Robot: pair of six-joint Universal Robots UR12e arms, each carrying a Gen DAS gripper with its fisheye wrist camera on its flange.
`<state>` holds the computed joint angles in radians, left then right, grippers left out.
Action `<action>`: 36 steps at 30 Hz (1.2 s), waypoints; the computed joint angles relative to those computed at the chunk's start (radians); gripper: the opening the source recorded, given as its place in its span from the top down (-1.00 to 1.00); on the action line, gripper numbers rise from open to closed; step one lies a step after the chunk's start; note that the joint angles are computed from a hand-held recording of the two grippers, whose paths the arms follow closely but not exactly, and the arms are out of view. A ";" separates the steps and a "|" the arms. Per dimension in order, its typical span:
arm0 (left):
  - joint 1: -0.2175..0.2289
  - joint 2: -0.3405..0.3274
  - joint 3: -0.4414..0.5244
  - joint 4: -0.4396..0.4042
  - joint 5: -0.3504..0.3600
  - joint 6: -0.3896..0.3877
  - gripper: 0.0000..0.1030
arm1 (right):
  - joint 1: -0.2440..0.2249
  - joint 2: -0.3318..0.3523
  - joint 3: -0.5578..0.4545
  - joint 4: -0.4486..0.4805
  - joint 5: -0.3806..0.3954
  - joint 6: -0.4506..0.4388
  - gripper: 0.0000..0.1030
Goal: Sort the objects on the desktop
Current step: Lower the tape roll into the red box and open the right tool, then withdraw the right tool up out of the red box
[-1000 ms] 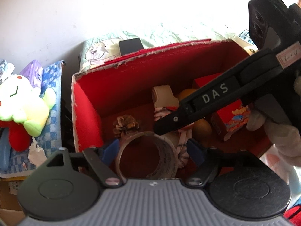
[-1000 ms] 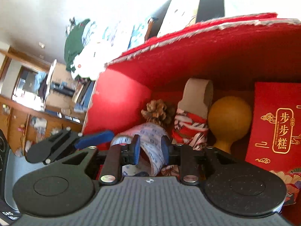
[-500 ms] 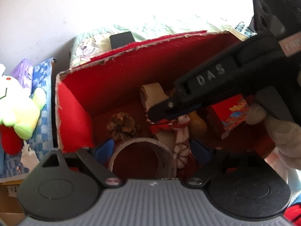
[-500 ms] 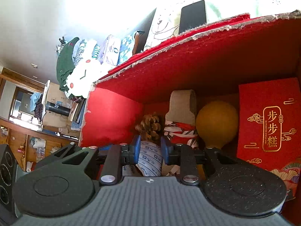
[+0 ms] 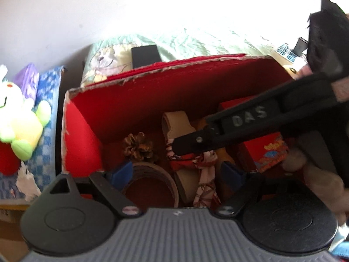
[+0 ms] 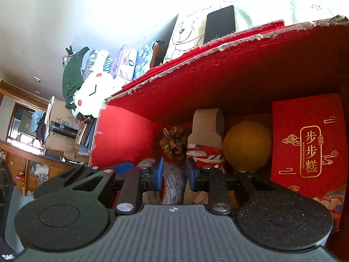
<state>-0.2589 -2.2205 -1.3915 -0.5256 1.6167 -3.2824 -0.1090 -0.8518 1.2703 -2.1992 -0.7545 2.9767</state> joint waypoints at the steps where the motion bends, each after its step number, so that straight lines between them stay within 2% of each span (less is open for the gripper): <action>1: -0.003 -0.005 0.005 0.000 0.012 -0.003 -0.70 | 0.001 -0.001 0.002 -0.009 -0.006 0.009 0.48; 4: -0.011 -0.015 0.015 -0.003 0.043 -0.016 -0.72 | 0.001 -0.004 0.012 -0.043 -0.013 0.034 0.46; 8: -0.012 -0.020 0.022 0.002 0.049 -0.036 -0.77 | 0.000 -0.011 0.039 -0.134 -0.030 0.089 0.46; 11: -0.016 -0.025 0.035 -0.026 0.069 -0.044 -0.80 | 0.001 -0.015 0.051 -0.177 -0.047 0.117 0.46; 17: -0.020 -0.032 0.055 -0.074 0.086 -0.042 -0.80 | 0.004 -0.014 0.043 -0.157 -0.053 0.086 0.46; 21: -0.023 -0.035 0.067 -0.095 0.101 -0.043 -0.81 | 0.004 -0.017 0.052 -0.179 -0.054 0.091 0.46; 27: -0.033 -0.043 0.080 -0.061 0.179 -0.016 -0.88 | 0.004 -0.017 0.053 -0.181 -0.056 0.092 0.46; 36: -0.023 -0.053 0.094 -0.076 0.152 -0.022 -0.88 | 0.005 -0.018 0.051 -0.168 -0.052 0.073 0.46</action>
<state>-0.2816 -2.2732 -1.2977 -0.6012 1.7682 -3.3044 -0.1041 -0.8697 1.3212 -2.3671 -0.8068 3.0494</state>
